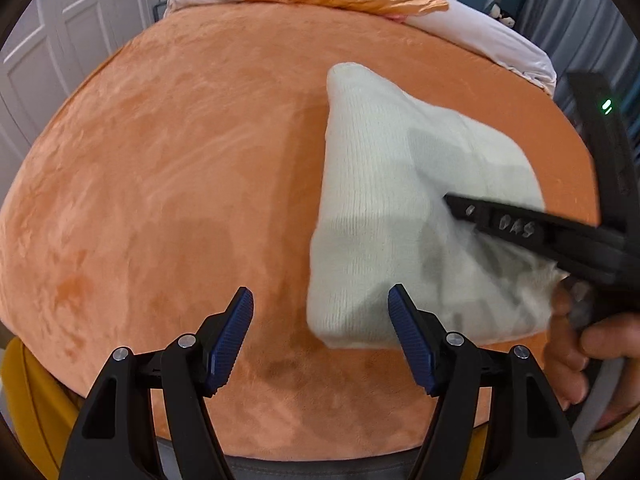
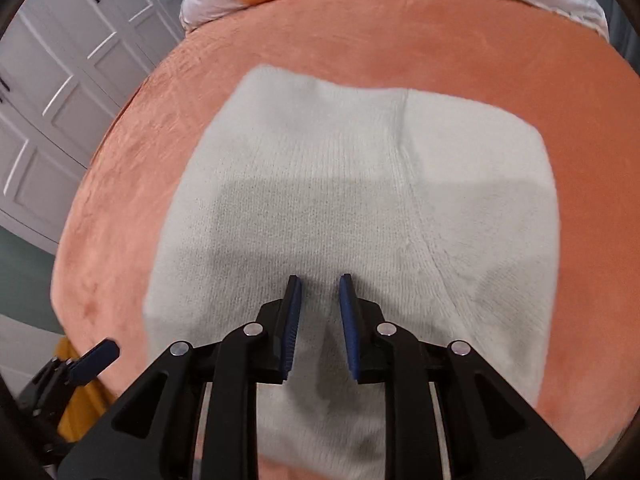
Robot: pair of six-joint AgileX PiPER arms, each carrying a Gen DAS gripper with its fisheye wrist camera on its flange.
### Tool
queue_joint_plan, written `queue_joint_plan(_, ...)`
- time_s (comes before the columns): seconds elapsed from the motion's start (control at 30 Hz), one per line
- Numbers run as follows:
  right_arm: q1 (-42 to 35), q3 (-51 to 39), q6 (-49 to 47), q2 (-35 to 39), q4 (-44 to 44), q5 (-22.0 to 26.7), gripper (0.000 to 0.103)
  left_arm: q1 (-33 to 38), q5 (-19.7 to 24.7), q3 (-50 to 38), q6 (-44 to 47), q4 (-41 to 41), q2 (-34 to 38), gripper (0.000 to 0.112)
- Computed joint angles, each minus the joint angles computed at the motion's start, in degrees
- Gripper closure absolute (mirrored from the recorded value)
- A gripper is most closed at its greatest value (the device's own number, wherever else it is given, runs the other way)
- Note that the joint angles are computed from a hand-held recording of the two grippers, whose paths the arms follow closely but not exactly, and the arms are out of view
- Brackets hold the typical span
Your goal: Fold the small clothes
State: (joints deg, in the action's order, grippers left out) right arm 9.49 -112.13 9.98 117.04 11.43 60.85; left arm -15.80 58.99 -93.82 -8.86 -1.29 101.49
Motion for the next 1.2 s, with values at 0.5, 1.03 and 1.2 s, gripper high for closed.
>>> queue_joint_plan(0.5, -13.32, 42.02, -2.06, -29.77, 8.28, -15.51, 0.067, -6.09, -2.45, 1.13, -0.77, 2.51, -0.1, 0.044)
queue_joint_plan(1.03, -14.13, 41.79, -7.59, -27.35, 13.16, -20.84, 0.087, -9.37, 0.04, -3.15, -2.83, 6.91, 1.98, 0.044)
queue_joint_plan(1.2, -10.74, 42.23, -1.46, -25.11, 6.6, -23.02, 0.085, -11.67, -2.02, -0.45, -5.43, 13.76, 2.89, 0.042)
